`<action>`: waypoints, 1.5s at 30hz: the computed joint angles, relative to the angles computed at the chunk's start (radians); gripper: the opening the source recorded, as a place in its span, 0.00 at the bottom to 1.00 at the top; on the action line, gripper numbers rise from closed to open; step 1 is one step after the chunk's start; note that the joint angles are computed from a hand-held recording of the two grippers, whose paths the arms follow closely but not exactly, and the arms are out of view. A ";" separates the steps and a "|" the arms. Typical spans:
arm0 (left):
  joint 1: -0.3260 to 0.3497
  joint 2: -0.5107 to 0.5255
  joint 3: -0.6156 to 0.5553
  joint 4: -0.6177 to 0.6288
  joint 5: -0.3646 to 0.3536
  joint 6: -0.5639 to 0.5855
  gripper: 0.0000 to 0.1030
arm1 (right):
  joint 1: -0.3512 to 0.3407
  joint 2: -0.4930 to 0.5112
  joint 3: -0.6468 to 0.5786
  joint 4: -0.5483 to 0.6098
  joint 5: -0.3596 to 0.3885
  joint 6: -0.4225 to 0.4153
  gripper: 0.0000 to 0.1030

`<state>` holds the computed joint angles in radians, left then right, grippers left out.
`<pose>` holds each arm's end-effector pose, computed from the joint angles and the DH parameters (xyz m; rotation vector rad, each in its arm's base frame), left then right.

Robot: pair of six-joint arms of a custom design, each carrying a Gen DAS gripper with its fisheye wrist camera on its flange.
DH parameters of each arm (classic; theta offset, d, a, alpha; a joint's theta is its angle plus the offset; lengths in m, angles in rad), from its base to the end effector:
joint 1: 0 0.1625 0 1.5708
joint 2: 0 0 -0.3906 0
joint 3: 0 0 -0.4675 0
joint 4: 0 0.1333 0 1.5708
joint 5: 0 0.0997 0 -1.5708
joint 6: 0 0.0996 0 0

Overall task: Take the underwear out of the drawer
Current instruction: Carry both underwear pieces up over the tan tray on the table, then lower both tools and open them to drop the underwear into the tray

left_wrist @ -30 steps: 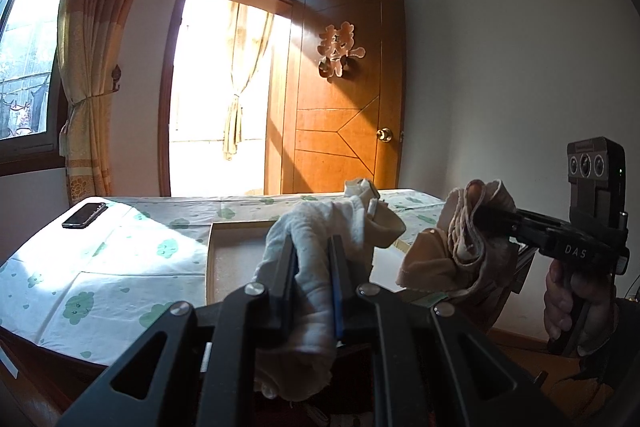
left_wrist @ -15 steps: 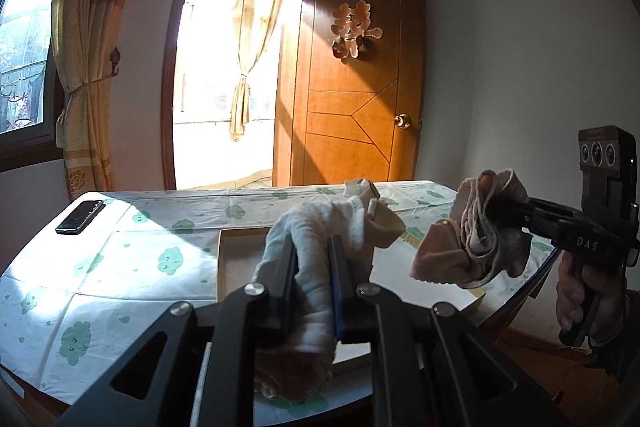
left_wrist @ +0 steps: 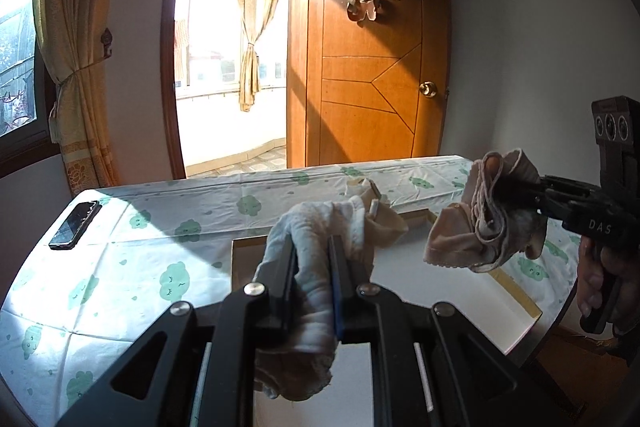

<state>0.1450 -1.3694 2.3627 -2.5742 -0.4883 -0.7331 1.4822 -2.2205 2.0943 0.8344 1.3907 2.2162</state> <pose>-0.3970 -0.2816 0.1078 0.7899 2.2096 -1.2493 0.1296 -0.2495 0.3929 1.1674 -2.3566 1.1723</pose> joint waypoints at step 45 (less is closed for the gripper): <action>0.272 0.134 -0.179 0.068 -0.162 -0.070 0.28 | 0.114 0.529 -0.261 -0.114 0.448 0.211 0.49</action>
<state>0.4166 -1.2357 2.1840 -2.5062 -0.6506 -0.8032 1.5959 -1.6917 1.8336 0.7208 1.8385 2.4270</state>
